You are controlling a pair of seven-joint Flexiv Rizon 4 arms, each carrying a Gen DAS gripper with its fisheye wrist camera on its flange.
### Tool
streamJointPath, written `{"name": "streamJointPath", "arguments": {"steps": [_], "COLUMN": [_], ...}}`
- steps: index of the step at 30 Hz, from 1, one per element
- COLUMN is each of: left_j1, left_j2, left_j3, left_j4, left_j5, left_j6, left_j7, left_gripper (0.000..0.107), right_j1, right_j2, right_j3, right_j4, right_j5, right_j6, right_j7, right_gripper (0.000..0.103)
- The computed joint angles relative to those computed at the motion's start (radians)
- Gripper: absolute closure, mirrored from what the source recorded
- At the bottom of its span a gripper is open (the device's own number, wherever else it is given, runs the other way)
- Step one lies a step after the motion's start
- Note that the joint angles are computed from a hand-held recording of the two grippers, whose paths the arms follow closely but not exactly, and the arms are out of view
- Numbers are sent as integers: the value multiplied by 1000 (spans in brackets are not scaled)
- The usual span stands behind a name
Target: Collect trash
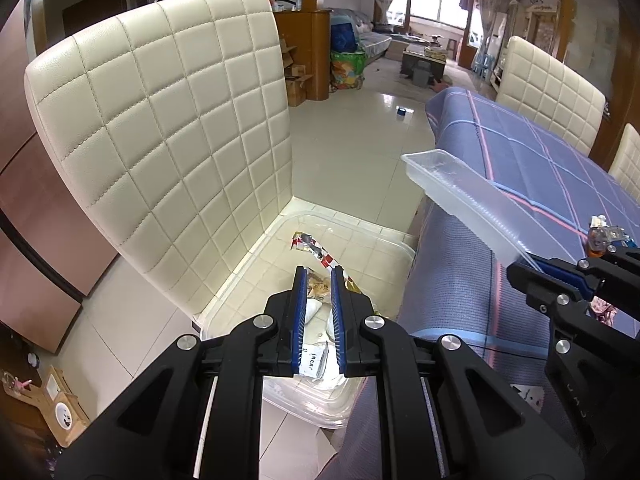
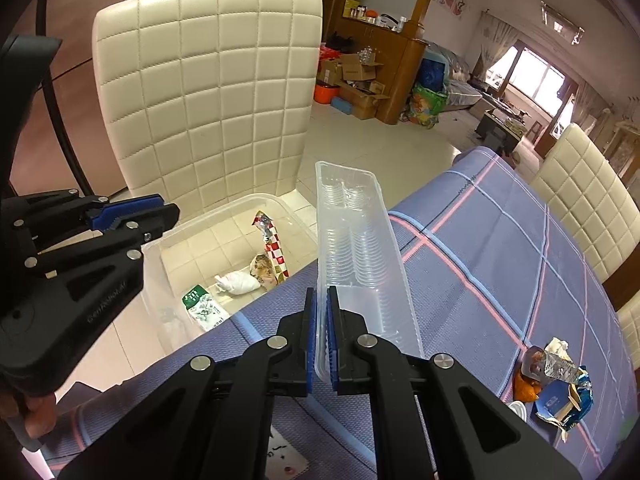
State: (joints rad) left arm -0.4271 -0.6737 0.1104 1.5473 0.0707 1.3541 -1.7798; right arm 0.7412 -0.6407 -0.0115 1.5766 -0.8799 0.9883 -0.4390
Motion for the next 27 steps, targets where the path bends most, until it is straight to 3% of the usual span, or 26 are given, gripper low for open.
{"name": "streamJointPath", "arguments": {"steps": [15, 18, 19, 20, 22, 23, 25, 26, 27], "left_j1": [-8, 17, 31, 38, 29, 4, -9, -16, -22], "left_j2": [-10, -10, -10, -10, -7, -3, 1, 2, 3], "left_j3": [6, -23, -38, -44, -21, 22, 44, 55, 65], "left_j4": [-15, -13, -9, -7, 7, 27, 28, 25, 25], "left_j5": [-1, -20, -33, -45, -46, -28, -13, -8, -4], "left_j6": [-17, -42, -49, -58, -29, 39, 45, 39, 35], "left_j7": [-15, -5, 1, -3, -45, -100, -107, -114, -124], "left_gripper": [92, 91, 83, 55, 9, 9, 9, 9, 9], "right_j1": [1, -7, -7, -7, -13, -13, -13, -5, 6], "right_j2": [2, -3, -3, -4, -5, -4, -2, 5, 12], "right_j3": [-11, -4, -5, -6, -2, -4, -10, -30, -54], "right_j4": [9, 7, 8, 7, 9, 12, 19, 33, 48], "right_j5": [-35, -25, -23, -21, -13, -13, -17, -48, -90], "right_j6": [8, 18, 19, 16, 29, 34, 52, 79, 104], "right_j7": [14, 3, 5, 5, -3, -1, 9, 41, 81], "right_gripper": [97, 97, 97, 97, 97, 95, 68, 39, 32]}}
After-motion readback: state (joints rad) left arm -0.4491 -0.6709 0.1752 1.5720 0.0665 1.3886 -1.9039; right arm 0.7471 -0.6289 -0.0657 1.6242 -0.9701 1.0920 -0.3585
